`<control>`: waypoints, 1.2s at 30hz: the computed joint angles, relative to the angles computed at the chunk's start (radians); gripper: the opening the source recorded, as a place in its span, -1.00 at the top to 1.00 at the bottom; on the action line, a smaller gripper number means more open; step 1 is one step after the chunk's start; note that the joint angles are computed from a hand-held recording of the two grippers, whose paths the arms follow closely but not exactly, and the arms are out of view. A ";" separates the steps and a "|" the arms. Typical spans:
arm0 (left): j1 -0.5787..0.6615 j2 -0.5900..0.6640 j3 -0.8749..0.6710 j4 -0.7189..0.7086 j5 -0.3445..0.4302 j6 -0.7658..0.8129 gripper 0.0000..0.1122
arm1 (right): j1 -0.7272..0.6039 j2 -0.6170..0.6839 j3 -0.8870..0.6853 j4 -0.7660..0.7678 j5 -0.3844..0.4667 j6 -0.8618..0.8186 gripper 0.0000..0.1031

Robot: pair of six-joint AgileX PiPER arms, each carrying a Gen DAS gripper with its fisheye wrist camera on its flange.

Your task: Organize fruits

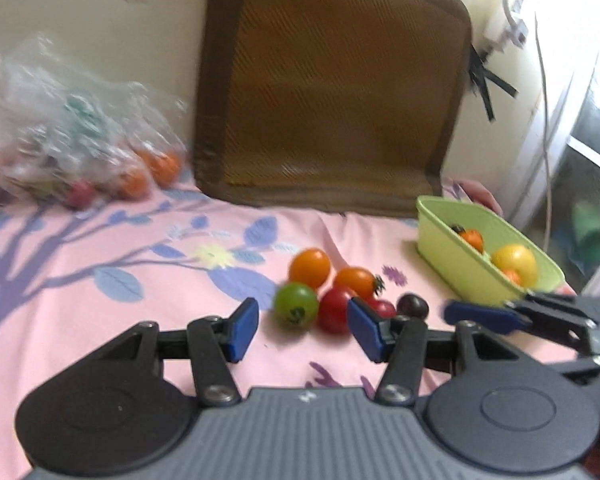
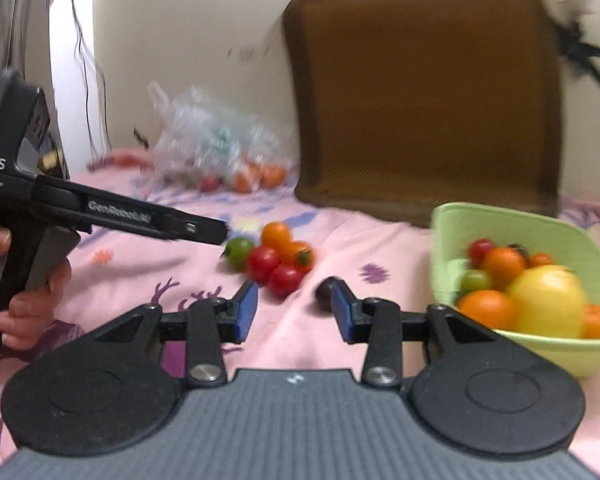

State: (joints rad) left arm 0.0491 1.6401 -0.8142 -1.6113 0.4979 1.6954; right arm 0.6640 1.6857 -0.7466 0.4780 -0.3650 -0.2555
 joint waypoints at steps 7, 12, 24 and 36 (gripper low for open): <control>0.045 0.084 -0.065 0.038 0.100 -0.056 0.39 | 0.045 0.144 -0.185 0.391 0.033 -0.443 0.16; 0.082 0.094 -0.065 0.039 0.144 -0.084 0.60 | 0.082 0.182 -0.250 0.649 0.022 -0.754 0.17; 0.112 -0.103 0.194 -0.091 0.181 0.101 0.60 | 0.082 0.164 -0.200 0.536 0.001 -0.592 0.17; 0.126 -0.108 0.205 -0.098 0.242 0.125 0.64 | 0.119 0.143 -0.155 0.590 -0.120 -0.602 0.55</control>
